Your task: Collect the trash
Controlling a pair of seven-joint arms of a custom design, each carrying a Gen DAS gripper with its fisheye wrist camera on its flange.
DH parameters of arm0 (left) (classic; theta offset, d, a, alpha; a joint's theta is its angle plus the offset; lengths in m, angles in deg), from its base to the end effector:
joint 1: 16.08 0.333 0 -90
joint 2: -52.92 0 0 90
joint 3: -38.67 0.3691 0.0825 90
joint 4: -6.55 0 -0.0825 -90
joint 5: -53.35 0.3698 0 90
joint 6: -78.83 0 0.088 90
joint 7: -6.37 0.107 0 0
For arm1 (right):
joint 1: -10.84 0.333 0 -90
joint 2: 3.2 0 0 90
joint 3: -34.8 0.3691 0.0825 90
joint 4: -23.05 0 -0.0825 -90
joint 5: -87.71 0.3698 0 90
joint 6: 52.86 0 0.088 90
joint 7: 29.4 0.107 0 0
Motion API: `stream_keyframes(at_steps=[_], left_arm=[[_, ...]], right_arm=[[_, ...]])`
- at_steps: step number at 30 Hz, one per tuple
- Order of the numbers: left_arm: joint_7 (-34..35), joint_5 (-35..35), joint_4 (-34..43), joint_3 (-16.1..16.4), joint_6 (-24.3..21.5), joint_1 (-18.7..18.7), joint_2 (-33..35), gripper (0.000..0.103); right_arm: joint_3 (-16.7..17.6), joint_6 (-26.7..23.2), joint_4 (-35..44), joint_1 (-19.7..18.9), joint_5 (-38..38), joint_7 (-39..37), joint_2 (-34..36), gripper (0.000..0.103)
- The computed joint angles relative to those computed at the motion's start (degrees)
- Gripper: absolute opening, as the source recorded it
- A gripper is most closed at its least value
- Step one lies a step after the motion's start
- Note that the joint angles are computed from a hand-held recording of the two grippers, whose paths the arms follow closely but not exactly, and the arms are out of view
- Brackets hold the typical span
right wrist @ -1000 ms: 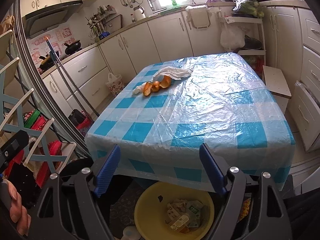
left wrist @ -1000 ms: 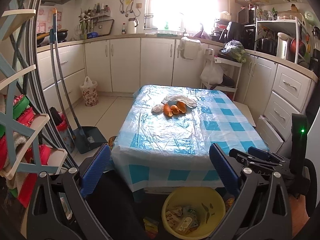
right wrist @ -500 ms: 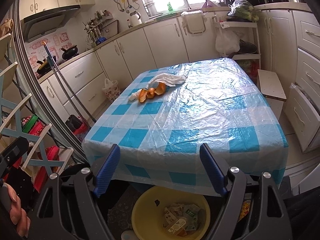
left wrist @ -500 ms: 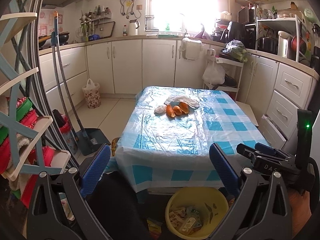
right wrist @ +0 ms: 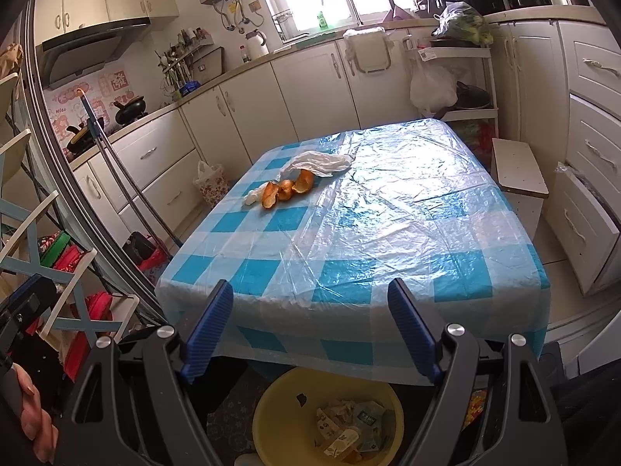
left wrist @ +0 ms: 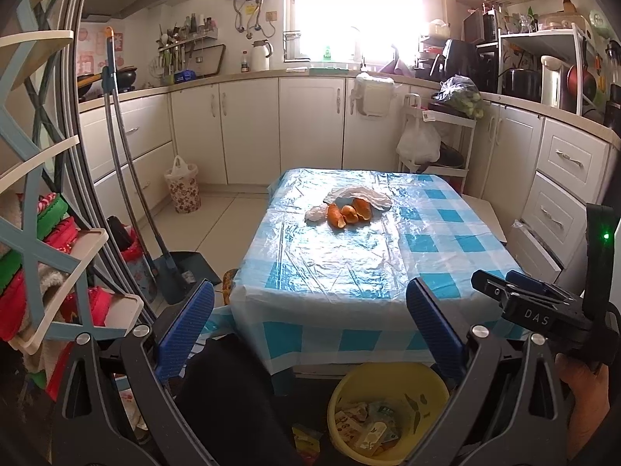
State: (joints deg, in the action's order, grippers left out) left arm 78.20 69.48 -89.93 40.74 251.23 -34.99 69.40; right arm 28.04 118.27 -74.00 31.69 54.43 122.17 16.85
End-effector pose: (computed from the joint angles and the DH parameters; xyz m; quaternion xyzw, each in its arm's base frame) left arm 0.6555 -0.2237 0.6139 -0.5345 0.6826 -0.3939 0.3055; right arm 0.6690 0.2222 0.5544 -0.5347 0.7026 -0.2363 0.4057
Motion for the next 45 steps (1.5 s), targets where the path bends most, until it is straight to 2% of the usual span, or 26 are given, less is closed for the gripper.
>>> stream_keyframes(at_steps=[10,14,45], left_arm=[[-1.3,1.5,0.4,0.5,-0.9,-0.2,0.1,0.096],[-1.5,2.0,0.4,0.3,-1.0,0.0,0.1,0.096],[-2.5,4.2,0.3,0.4,-1.1,0.0,-0.1,0.096]], right_arm=[[-2.2,0.2,-0.1,1.6,-3.3,3.5,-0.3,0.079],[-3.4,0.0,0.1,2.5,-6.1,6.0,-0.4,0.084],[-2.5,-0.1,0.4,1.4,-10.5,8.9,-0.7,0.084]])
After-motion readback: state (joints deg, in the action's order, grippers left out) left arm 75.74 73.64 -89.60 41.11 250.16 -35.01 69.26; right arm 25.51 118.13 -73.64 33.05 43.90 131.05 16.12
